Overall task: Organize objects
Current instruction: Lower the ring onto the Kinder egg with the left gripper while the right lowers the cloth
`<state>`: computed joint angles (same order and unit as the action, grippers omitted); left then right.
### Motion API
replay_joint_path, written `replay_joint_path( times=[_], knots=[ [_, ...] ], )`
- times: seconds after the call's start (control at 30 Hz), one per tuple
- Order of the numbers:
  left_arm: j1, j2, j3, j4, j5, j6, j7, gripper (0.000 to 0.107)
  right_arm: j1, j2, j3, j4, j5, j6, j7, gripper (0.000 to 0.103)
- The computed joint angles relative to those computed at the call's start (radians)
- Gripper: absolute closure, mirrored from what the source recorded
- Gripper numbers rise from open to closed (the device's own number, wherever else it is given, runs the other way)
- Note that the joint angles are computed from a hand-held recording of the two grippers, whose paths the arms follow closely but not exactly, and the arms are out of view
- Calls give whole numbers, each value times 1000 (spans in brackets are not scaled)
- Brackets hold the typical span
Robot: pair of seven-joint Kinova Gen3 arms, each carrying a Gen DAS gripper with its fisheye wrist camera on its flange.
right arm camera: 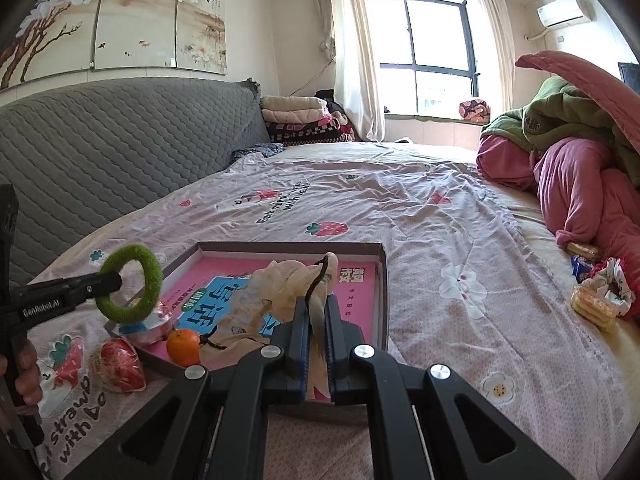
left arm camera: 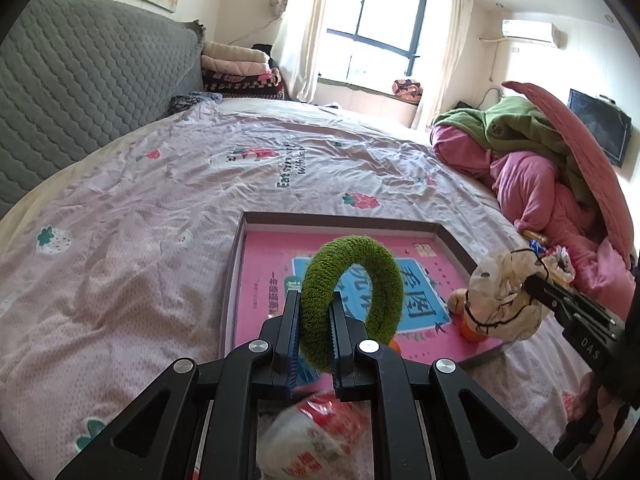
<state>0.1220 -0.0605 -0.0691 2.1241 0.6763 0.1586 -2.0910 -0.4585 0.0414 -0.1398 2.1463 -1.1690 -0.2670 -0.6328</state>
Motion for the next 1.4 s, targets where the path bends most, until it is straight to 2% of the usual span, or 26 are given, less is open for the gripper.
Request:
replay_joint_path(
  times=[0.07, 0.23, 0.43, 0.67, 0.93, 1.0, 1.1, 1.23, 1.4],
  knots=[
    [-23, 11, 14, -10, -26, 0, 29, 94, -5, 12, 4, -11, -28, -4, 37, 95],
    [-58, 41, 23, -34, -17, 23, 34, 94, -22, 37, 20, -31, -59, -8, 85, 95],
    [-142, 80, 54, -64, 65, 81, -14, 94, -40, 57, 39, -45, -63, -2, 106, 95],
    [-219, 123, 97, -99, 95, 160, -27, 94, -57, 63, 51, -48, -104, -7, 144, 94],
    [-239, 120, 114, -97, 142, 170, -79, 91, -58, 72, 49, -62, -221, -4, 262, 94],
    [-241, 120, 112, -97, 156, 172, -89, 85, -58, 75, 42, -67, -260, -14, 306, 94],
    [-242, 122, 107, -101, 157, 178, -82, 84, -55, 82, 23, -74, -316, -40, 372, 94],
    [-247, 122, 105, -102, 164, 183, -82, 84, -44, 88, -1, -78, -340, -58, 404, 93],
    [-251, 114, 101, -96, 195, 188, -110, 83, -35, 83, -10, -73, -319, -57, 387, 92]
  ],
)
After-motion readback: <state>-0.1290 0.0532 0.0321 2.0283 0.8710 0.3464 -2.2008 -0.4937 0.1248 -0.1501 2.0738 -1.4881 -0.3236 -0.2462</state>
